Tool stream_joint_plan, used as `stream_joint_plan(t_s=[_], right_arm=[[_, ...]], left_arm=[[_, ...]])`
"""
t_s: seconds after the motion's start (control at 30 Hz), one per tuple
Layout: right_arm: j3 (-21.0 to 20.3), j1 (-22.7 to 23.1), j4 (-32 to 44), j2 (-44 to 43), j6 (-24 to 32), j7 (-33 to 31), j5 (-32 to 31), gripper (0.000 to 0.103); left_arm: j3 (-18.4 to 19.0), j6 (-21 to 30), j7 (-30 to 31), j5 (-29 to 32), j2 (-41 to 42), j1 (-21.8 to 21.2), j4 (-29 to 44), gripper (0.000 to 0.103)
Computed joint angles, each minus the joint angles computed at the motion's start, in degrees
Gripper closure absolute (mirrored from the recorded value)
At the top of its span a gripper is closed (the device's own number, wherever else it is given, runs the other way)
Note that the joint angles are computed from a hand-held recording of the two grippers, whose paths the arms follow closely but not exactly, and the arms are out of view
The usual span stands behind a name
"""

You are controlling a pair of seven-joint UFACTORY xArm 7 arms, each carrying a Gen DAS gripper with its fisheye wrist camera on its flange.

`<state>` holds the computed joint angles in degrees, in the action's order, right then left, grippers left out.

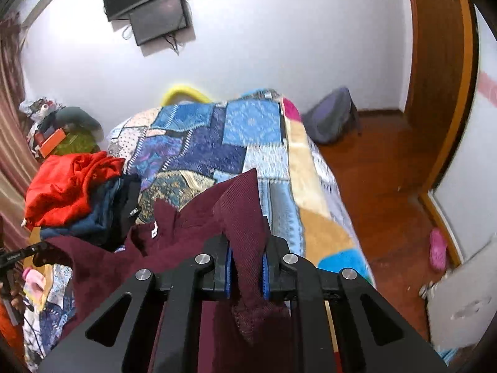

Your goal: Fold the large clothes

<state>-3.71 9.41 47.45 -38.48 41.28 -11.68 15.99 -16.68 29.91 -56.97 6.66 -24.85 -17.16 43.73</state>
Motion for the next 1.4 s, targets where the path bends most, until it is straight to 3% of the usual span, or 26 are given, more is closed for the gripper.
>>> stream_joint_plan(t_s=[0.1, 0.13, 0.3, 0.43, 0.6, 0.7, 0.87, 1.0, 1.17, 1.4], right_arm=[[0.92, -0.99, 1.07, 2.75, -1.0, 1.08, -1.24, 0.091], [1.4, -1.43, 0.93, 3.22, -1.39, 1.71, -1.76, 0.091], [2.69, -4.03, 2.01, 10.54, -4.06, 5.53, -4.5, 0.091], [4.21, -5.88, 3.58, 18.0, -3.11, 9.23, -8.16, 0.091], [4.76, -6.71, 4.6, 23.23, 0.67, 10.1, -12.3, 0.084], [6.2, -7.47, 2.82, 19.23, 0.6, 11.0, -17.53, 0.078], [6.84, -7.23, -0.59, 8.82, 3.08, 6.86, -22.99, 0.073], [5.38, -5.75, -5.04, -2.33, 5.28, 2.08, -22.0, 0.051], [4.73, -4.96, -8.59, -12.74, 9.08, -0.64, -19.34, 0.049], [6.17, -4.24, -12.2, -21.21, 9.86, -0.62, -17.43, 0.049]], left_arm=[[1.83, 2.08, 3.35, -5.05, 0.34, -0.46, -2.34, 0.085], [4.19, 3.85, 3.46, -5.88, -2.25, -2.55, -4.54, 0.085], [9.23, 2.08, 10.07, -16.06, -1.29, -5.19, -9.95, 0.077], [5.97, 4.27, 7.03, -11.8, 0.35, -0.45, -9.77, 0.041], [1.15, 9.94, 0.63, -1.59, 1.51, 3.42, -6.45, 0.041], [-0.65, 15.83, -0.18, 3.99, 1.29, 2.88, -3.6, 0.041], [-2.4, 21.78, -0.85, 7.34, -2.41, -0.03, -2.27, 0.041], [-3.43, 24.74, -1.2, 7.56, -6.23, -1.67, -1.85, 0.041], [-5.28, 31.06, -0.92, 7.83, -12.7, -2.78, -1.35, 0.041], [-7.53, 46.93, 2.89, 8.96, -24.98, -2.11, 1.02, 0.037]])
